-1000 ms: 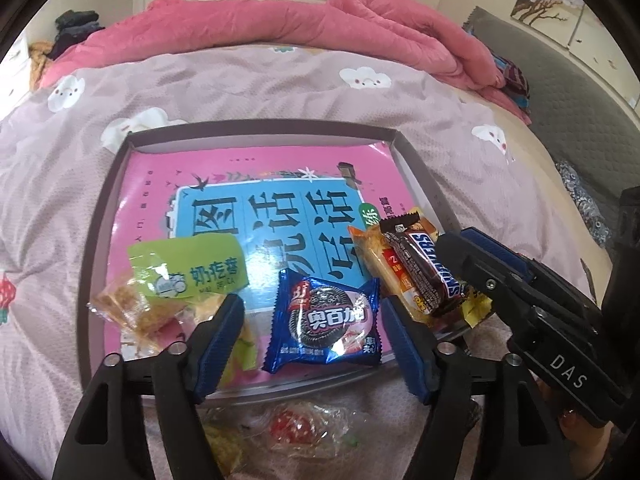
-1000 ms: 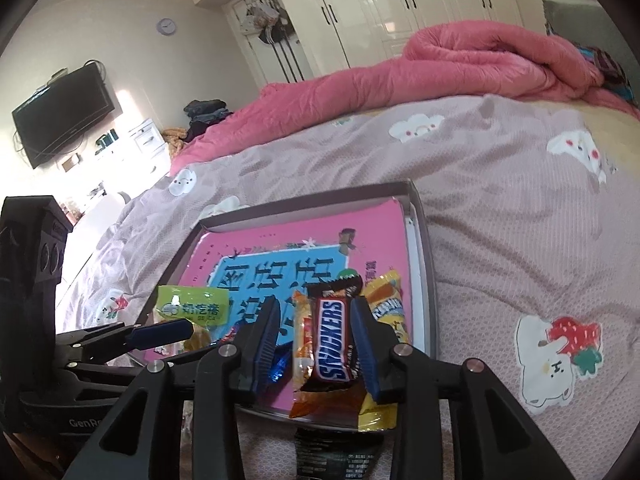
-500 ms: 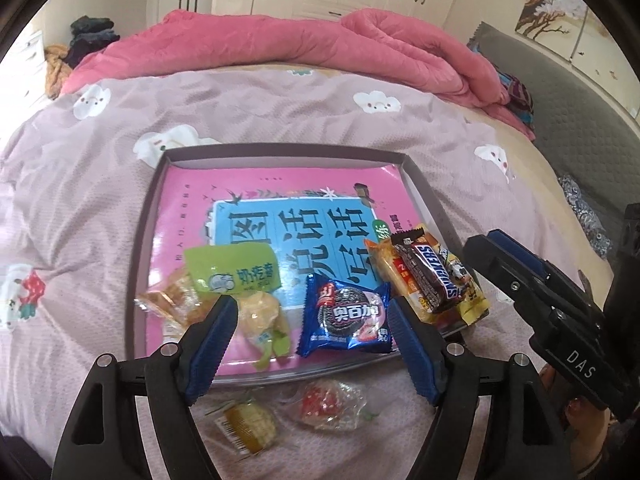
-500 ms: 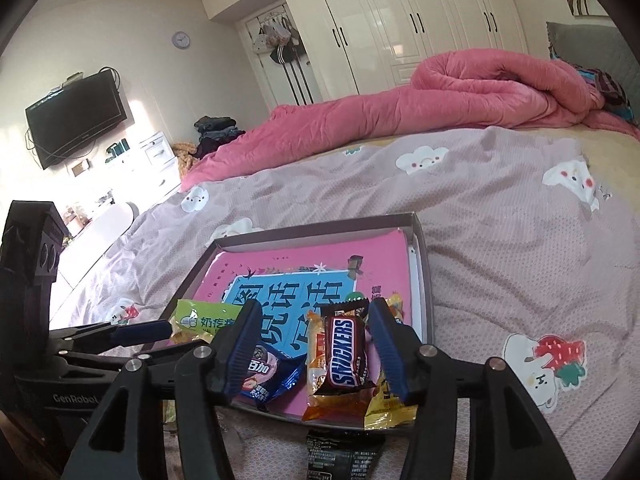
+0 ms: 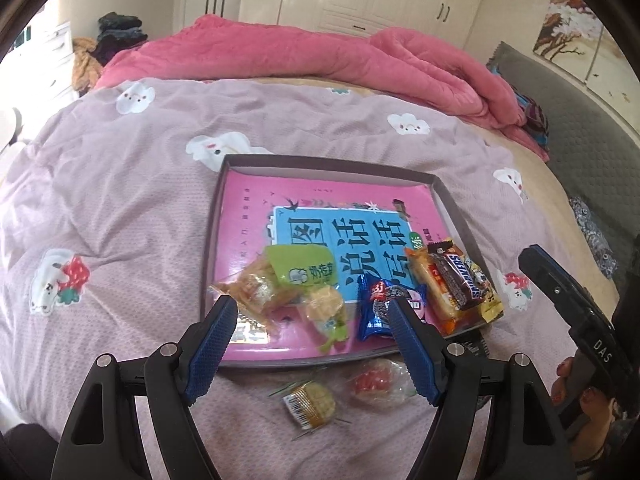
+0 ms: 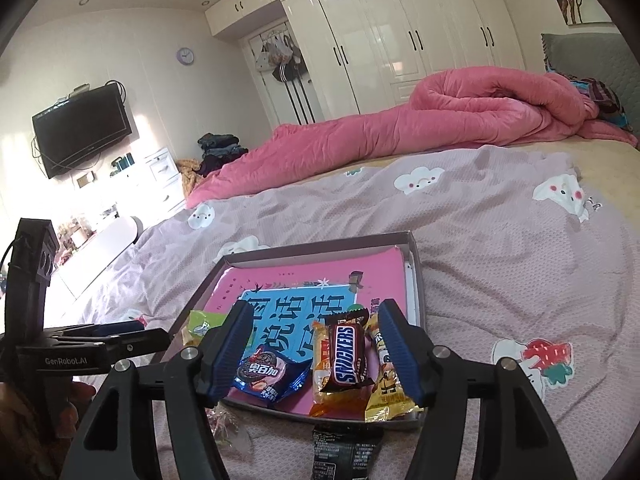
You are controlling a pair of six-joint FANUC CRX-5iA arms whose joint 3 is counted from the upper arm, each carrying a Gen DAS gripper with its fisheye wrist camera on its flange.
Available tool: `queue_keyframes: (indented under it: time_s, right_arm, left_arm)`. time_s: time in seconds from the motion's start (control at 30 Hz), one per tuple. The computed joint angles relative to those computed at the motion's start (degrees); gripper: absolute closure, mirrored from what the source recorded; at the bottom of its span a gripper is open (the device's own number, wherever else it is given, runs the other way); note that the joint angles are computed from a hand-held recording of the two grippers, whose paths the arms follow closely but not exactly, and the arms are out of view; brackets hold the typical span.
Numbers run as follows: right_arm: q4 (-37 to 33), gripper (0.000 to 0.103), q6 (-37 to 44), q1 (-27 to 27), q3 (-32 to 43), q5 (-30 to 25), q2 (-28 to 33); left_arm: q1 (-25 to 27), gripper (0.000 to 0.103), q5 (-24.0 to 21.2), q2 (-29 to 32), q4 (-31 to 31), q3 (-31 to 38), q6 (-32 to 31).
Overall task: Organize snacks
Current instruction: 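Pull both open tools back from the tray above the remaining snacks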
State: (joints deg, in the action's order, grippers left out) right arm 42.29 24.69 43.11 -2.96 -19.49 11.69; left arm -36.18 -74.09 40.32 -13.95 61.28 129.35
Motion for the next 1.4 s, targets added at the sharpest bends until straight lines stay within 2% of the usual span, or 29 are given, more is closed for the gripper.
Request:
queue_keyframes:
  time_s: [0.13, 0.33, 0.5, 0.8, 1.4]
  right_arm:
    - [3.45, 0.035, -3.57, -0.19, -1.96, 0.98, -1.13]
    - [6.74, 0.03, -6.27, 0.73, -3.85, -0.78, -2.79]
    - [3.49, 0.03, -4.41, 2.04, -3.03, -3.97, -2.98]
    - [2.25, 0.029, -5.27, 3.55, -2.85, -8.88, -3.36]
    - [6.7, 0.028, -8.4, 6.23, -3.95, -13.42, -3.62]
  left_arm:
    - [-0.13, 0.024, 0.86, -1.51, -0.48, -2.01, 0.39]
    - [-0.3, 0.024, 1.99, -2.92, -0.51, -3.95, 0.34]
    - [-0.37, 0.024, 2.95, -3.89, 0.08, -5.51, -0.02]
    - [-0.38, 0.024, 4.71, -6.22, 0.43, -9.46, 0.33]
    - [-0.06, 0.024, 8.32, -9.51, 1.28, -15.63, -0.01]
